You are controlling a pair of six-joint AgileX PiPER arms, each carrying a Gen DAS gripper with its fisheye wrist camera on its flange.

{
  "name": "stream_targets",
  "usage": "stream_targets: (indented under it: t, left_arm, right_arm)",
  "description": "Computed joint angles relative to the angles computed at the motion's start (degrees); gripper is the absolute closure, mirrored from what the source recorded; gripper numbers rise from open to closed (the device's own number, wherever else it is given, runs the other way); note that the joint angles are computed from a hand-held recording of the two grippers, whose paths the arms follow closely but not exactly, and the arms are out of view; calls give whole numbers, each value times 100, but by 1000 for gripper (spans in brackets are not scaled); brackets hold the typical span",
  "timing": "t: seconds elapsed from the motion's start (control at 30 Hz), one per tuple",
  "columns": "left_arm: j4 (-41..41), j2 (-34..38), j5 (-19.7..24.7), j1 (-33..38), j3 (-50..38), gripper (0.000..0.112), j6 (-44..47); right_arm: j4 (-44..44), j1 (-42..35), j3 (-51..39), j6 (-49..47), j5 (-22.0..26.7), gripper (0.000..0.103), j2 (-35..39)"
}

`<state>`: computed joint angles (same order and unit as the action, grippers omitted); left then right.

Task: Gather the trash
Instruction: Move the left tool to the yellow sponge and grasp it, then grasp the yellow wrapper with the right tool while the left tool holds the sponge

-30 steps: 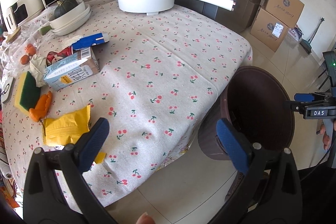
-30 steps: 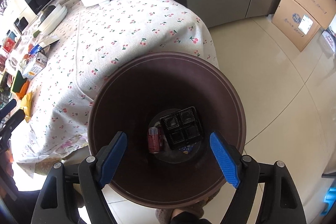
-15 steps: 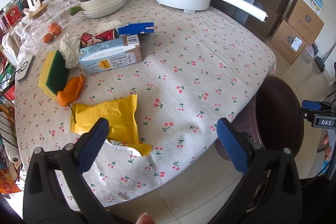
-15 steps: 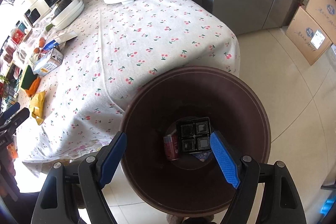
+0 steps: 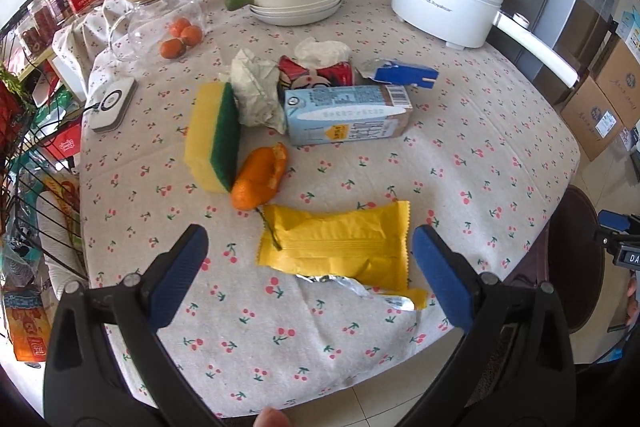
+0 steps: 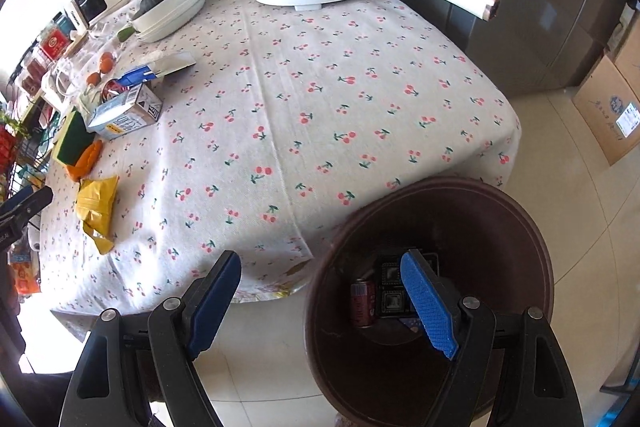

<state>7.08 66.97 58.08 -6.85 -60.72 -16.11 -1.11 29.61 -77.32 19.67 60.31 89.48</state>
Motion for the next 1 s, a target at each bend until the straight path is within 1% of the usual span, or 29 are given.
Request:
stream_targets:
  t: [0.17,0.3,0.4,0.5,0.6,0.67,0.73,0.9,1.0]
  left_arm:
    - [-966,243,-172,1289,-117,11,871]
    - [-1489,621,-456,1802,-136,12,1193]
    - [-1658,868,-705,1931,-138,18,1249]
    - [-1540,1081,-1058,1916,-104,26,1113]
    - [-1516,1258,-1345,1957,-14,42,1017]
    - [-1494,1335,-1427,1975,24,67,1032]
    - [-1245,1319,-1425,1912,46,76,880]
    - [-1362,921,-1312,2158,109,78,1104]
    - [-1674,636,-1043,2498,121,78,1548]
  right_arm:
    - [6,258,-672,122,105,19,571]
    - [51,448,-1125,208,185,19,966]
    - [59,565,-1405,230,253,19,1232]
    - [-8,677,-1654,274,339,19,1457]
    - [-39,760,-1838,283,407,19,1634]
    - [-42,825,-1969,282,467,19,1747]
    - [-31,903,-2091,265,514,19,1849]
    - [-6,1215,-2570,171,685,19,2151]
    - [69,1467,-2962,107,774,19,2398]
